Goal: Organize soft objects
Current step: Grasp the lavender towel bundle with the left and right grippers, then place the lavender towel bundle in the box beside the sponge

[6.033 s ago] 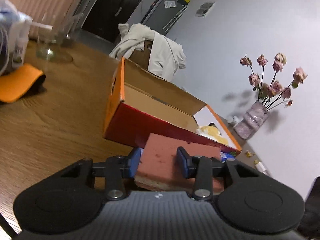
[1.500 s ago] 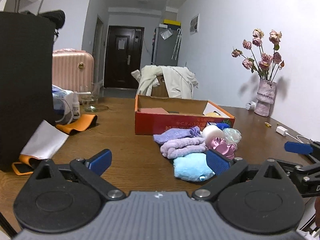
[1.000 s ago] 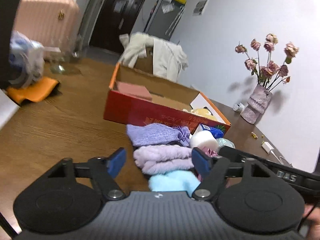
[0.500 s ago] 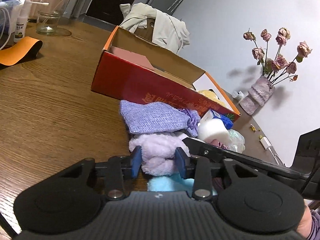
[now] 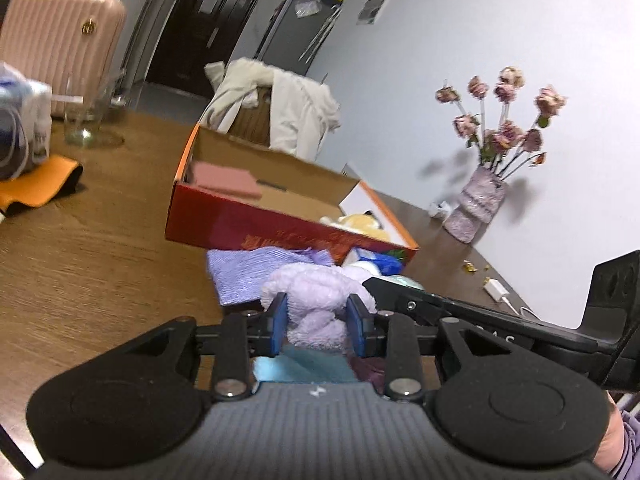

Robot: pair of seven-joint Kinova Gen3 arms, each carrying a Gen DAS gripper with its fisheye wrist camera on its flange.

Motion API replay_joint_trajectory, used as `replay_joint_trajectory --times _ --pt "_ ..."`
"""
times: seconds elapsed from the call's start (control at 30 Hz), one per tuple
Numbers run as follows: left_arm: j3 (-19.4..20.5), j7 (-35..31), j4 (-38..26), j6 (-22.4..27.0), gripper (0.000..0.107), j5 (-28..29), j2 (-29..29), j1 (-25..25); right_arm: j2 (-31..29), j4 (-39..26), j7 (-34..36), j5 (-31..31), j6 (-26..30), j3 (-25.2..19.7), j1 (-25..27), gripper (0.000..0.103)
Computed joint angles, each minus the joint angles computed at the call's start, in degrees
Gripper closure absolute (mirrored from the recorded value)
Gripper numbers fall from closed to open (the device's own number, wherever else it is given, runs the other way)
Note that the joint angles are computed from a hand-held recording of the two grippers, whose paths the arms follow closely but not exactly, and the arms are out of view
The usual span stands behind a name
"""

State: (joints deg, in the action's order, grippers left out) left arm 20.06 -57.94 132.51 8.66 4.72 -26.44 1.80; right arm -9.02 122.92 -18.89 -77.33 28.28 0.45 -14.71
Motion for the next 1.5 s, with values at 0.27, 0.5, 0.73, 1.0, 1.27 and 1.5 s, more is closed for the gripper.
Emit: replay_joint_trajectory --times 0.27,0.5,0.73,1.0,1.27,1.5 --pt "6.44 3.49 -1.5 7.39 0.076 0.06 -10.32 -3.53 -9.5 4.8 -0.78 1.09 2.9 3.25 -0.9 0.084" --pt "9.25 4.67 -2.58 10.35 0.076 0.02 -14.92 -4.56 -13.9 6.39 -1.68 3.09 4.13 6.98 -3.47 0.084" --pt "8.27 2.05 -3.7 7.63 0.076 -1.61 -11.4 -4.82 -11.86 4.23 1.15 1.47 3.46 6.17 -2.54 0.084" --pt "-4.83 -6.62 -12.45 4.8 0.076 -4.61 6.98 0.69 7.2 -15.15 -7.84 8.53 7.61 0.84 2.97 0.084" --pt "-14.98 -16.68 -27.67 12.86 0.076 -3.44 26.46 3.31 27.77 -36.39 -26.48 21.65 10.03 15.88 -14.77 0.084" --pt "-17.66 -18.96 -34.4 16.56 0.077 -5.76 35.57 2.99 38.58 -50.17 -40.02 33.58 14.32 9.14 -10.56 0.086"
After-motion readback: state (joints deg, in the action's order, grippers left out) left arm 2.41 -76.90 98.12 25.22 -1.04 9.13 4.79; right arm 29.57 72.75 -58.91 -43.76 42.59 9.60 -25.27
